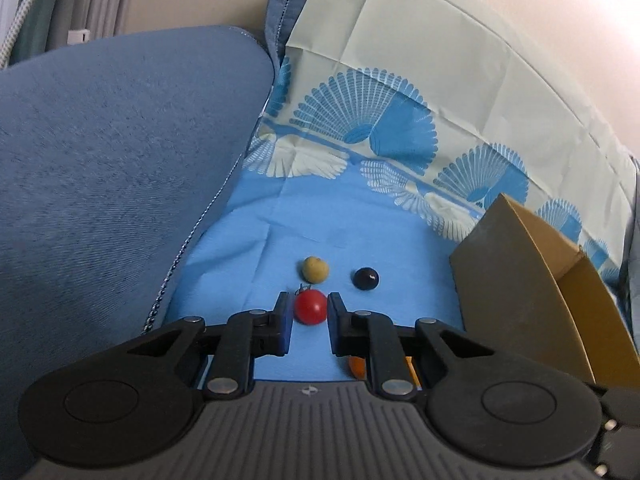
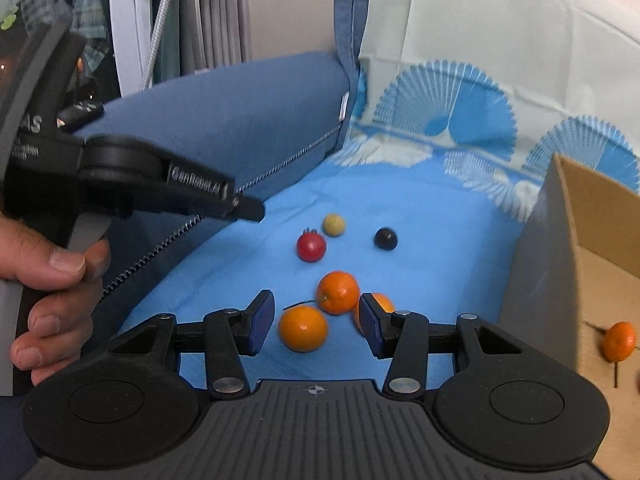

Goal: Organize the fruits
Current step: 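Close the right gripper on an orange while the left grips a small red tomato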

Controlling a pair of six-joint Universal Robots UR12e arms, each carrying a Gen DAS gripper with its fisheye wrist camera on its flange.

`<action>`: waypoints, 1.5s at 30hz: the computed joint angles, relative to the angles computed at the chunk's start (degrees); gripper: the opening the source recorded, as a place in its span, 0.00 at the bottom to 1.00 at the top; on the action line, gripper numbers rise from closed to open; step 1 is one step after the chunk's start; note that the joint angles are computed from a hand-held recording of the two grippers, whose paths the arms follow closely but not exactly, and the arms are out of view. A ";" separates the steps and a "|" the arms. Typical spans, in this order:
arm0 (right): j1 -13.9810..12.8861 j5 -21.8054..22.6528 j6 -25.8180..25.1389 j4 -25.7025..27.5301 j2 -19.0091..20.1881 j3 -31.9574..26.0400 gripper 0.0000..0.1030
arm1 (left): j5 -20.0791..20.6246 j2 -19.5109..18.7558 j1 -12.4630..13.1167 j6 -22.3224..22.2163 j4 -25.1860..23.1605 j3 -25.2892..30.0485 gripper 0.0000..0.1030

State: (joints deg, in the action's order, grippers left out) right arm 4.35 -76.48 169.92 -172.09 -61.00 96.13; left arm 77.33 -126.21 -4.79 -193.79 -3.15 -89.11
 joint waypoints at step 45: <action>1.86 -9.03 2.48 13.57 -0.86 -0.25 0.36 | 0.91 -2.75 0.06 -2.60 -6.30 4.13 0.24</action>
